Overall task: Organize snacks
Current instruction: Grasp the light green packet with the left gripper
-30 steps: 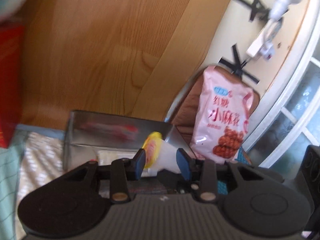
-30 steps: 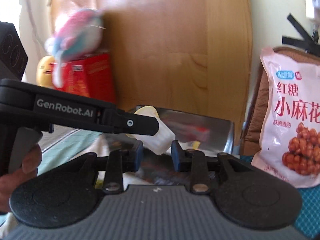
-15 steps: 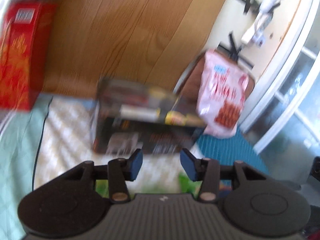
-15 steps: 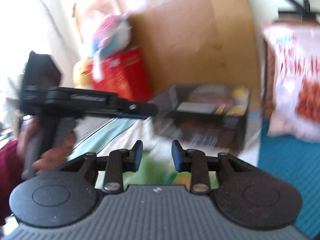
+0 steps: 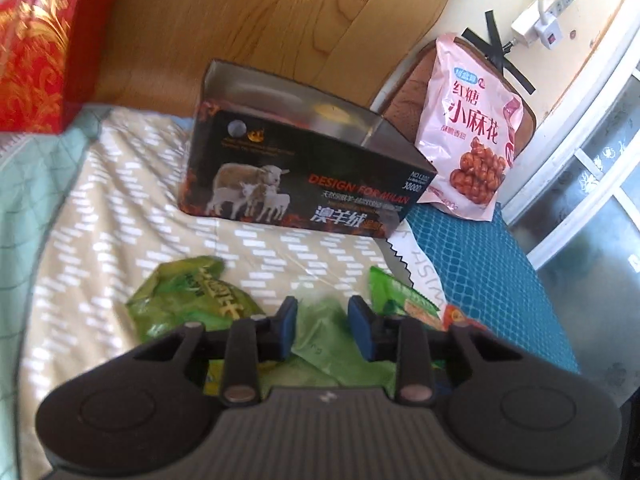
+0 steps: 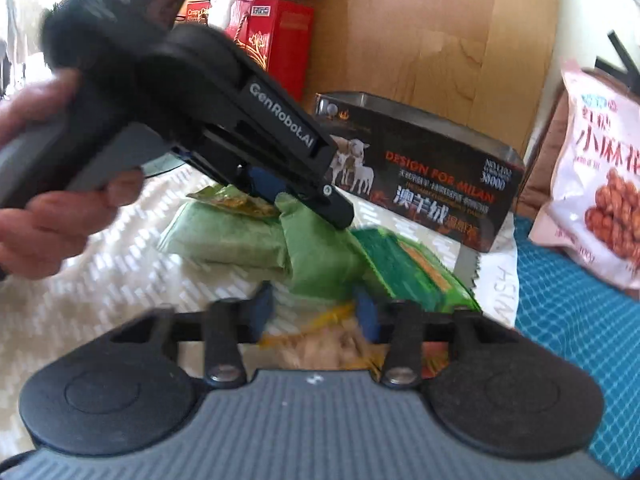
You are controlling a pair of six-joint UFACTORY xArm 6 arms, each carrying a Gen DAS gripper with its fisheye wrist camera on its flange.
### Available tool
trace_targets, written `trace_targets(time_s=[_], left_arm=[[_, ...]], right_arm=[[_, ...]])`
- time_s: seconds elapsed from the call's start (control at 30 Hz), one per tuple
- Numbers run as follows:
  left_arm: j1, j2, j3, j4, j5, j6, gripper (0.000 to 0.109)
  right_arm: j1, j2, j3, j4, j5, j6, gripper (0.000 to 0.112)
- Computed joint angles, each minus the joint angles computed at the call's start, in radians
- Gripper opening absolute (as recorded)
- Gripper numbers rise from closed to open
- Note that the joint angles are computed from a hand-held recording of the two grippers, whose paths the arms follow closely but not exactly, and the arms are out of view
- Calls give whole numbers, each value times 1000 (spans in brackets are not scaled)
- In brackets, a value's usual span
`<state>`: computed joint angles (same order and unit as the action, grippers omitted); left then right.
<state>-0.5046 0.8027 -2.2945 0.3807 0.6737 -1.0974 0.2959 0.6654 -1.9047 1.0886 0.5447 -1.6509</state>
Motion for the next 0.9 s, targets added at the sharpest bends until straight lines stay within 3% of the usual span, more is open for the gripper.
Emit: trace_targets(time_s=[0.07, 0.13, 0.27, 0.33, 0.4, 0.47, 0.53, 0.57, 0.63, 0.77, 0.9], left_arm=[[-7, -85, 127, 43, -66, -51, 28], [-18, -174, 255, 105, -132, -118, 28], [-67, -308, 408, 209, -115, -215, 29], [-88, -367, 484, 221, -114, -247, 35], [-99, -395, 524, 217, -112, -271, 36], [-101, -406, 547, 210, -113, -285, 40], [-101, -424, 574, 233, -112, -337, 46], [-100, -439, 596, 251, -119, -363, 46], [-99, -462, 629, 284, -130, -392, 51], [-101, -477, 659, 296, -131, -395, 58], [-90, -438, 636, 208, -152, -299, 60]], right_arm=[[-25, -47, 43, 44, 58, -16, 22], [-55, -87, 72, 53, 142, 18, 21], [-164, -85, -14, 1, 526, 279, 20], [-217, -18, -130, 0, 736, 433, 16], [-243, 11, -164, 9, 822, 538, 15], [-238, -13, -109, 7, 742, 546, 14], [-211, -94, 27, -10, 549, 525, 14], [-206, -106, 52, -1, 500, 522, 15], [-219, -116, 67, 32, 517, 517, 17], [-238, -194, 164, 61, 574, 377, 21], [-207, -264, 272, 41, 488, 203, 30]])
